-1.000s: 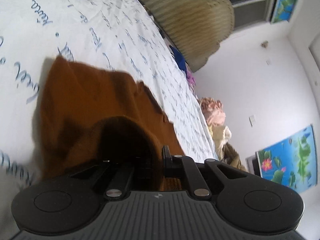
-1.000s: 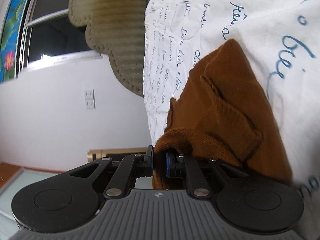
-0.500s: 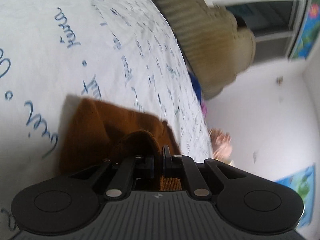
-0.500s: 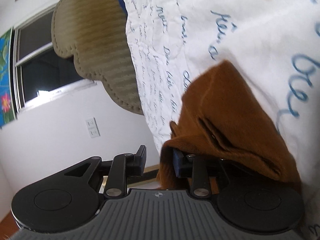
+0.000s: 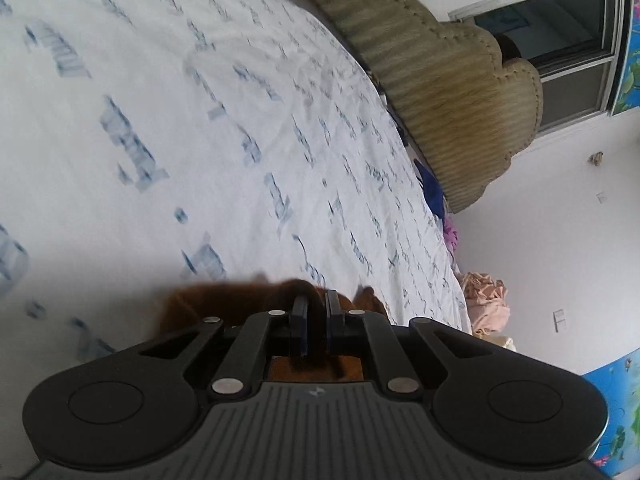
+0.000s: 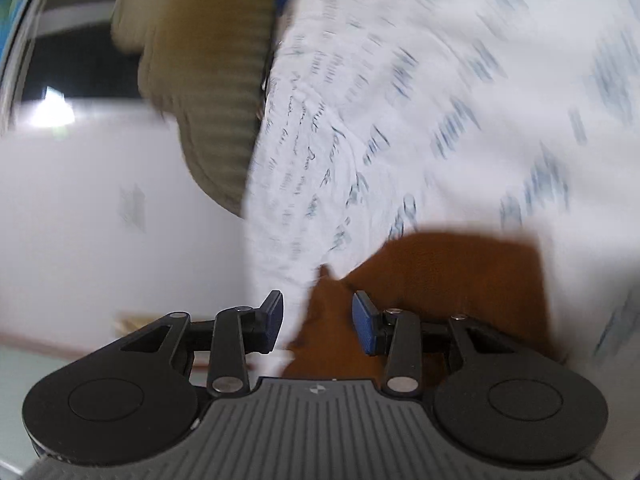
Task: Fold small clothes
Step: 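Lay the folded sweater on the bed and open the right tool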
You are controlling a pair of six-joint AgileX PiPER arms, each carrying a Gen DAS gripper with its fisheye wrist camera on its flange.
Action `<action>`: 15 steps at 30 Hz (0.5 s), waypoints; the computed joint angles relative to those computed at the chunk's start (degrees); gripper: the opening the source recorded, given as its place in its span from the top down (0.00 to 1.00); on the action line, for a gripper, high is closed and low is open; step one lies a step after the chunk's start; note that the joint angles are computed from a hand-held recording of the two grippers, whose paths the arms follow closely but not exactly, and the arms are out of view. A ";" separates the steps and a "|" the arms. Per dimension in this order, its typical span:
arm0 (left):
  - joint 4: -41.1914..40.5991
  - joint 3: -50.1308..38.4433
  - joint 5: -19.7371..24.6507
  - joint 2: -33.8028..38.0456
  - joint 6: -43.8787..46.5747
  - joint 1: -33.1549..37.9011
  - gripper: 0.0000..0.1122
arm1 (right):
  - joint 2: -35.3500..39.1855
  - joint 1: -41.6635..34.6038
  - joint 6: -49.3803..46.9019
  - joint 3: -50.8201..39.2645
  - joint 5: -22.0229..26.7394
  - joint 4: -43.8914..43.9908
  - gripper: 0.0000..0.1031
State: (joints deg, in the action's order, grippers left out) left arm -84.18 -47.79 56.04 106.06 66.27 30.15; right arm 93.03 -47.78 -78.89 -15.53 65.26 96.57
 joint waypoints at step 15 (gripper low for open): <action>1.65 10.20 -2.14 -15.13 10.23 -6.32 0.92 | 8.05 18.05 8.54 -21.42 -11.41 -16.56 0.63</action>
